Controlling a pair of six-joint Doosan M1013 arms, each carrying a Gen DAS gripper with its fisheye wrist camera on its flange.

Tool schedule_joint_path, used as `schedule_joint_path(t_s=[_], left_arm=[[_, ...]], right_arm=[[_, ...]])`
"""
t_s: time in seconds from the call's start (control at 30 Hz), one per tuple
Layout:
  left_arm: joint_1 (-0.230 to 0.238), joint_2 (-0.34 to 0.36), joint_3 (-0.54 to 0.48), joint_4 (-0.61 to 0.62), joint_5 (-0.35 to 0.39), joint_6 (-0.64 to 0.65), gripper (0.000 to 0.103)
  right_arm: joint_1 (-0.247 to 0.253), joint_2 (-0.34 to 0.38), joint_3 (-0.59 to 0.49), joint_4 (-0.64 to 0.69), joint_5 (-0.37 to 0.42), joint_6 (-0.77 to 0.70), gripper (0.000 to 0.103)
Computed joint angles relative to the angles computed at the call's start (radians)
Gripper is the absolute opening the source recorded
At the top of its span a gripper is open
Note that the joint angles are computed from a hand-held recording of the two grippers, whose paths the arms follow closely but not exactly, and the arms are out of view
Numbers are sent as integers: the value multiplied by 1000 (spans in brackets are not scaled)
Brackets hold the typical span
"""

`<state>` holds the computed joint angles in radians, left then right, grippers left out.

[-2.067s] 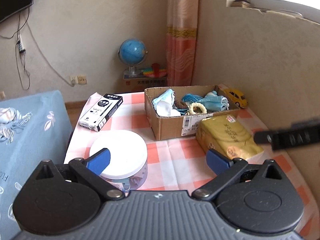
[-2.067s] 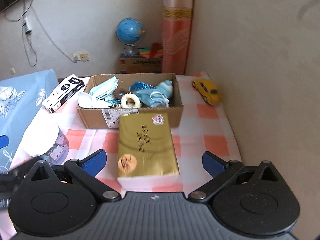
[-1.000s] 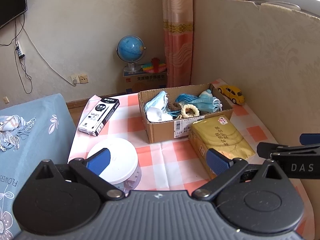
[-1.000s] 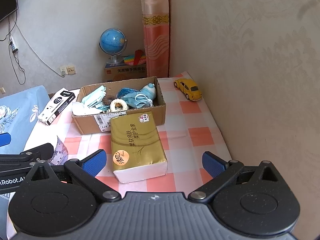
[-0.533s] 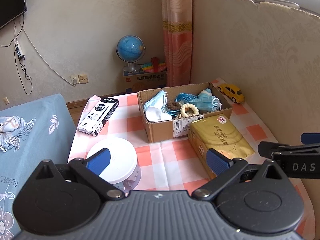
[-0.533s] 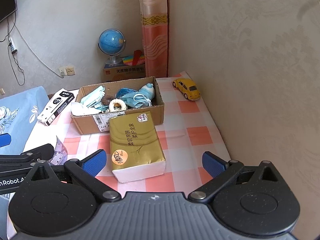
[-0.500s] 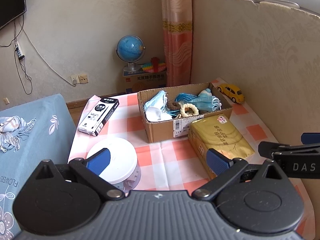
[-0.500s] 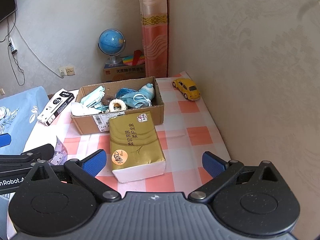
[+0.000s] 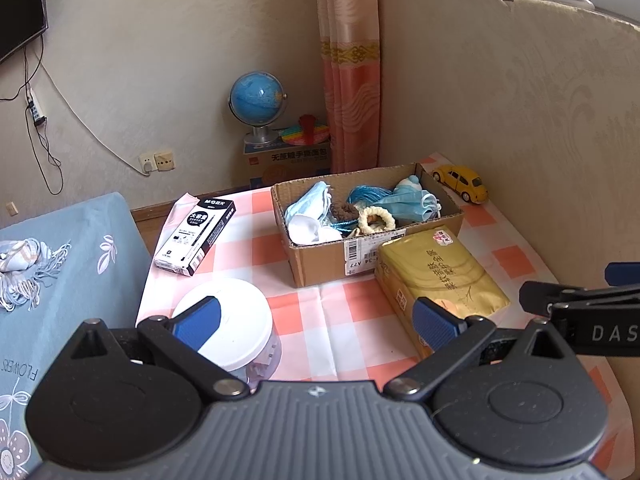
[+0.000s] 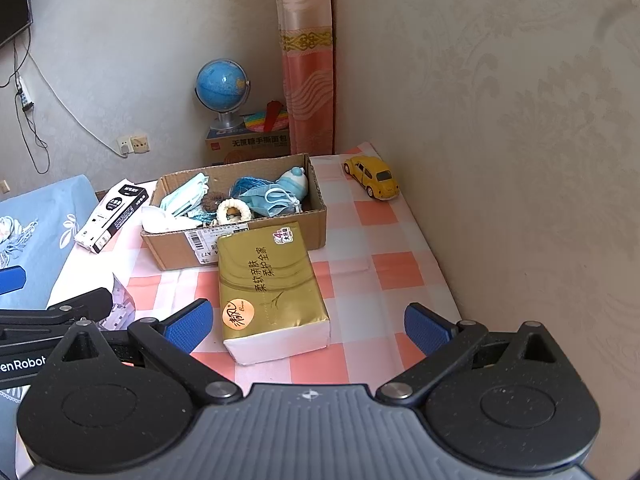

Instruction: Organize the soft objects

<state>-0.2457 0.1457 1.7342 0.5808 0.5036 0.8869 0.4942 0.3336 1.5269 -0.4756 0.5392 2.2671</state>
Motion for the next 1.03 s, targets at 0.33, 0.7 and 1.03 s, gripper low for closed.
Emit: schedule_joint_path(t_s=[0.33, 0.7, 1.03], left_arm=[[1, 4, -5, -5, 1, 11, 102], [0, 5, -5, -3, 0, 9, 102], [0, 5, -6, -4, 0, 11, 102]], right_arm=[[-2, 0, 0, 3, 0, -2, 103], [-2, 0, -1, 6, 0, -5, 103], [-3, 0, -2, 8, -1, -6, 103]])
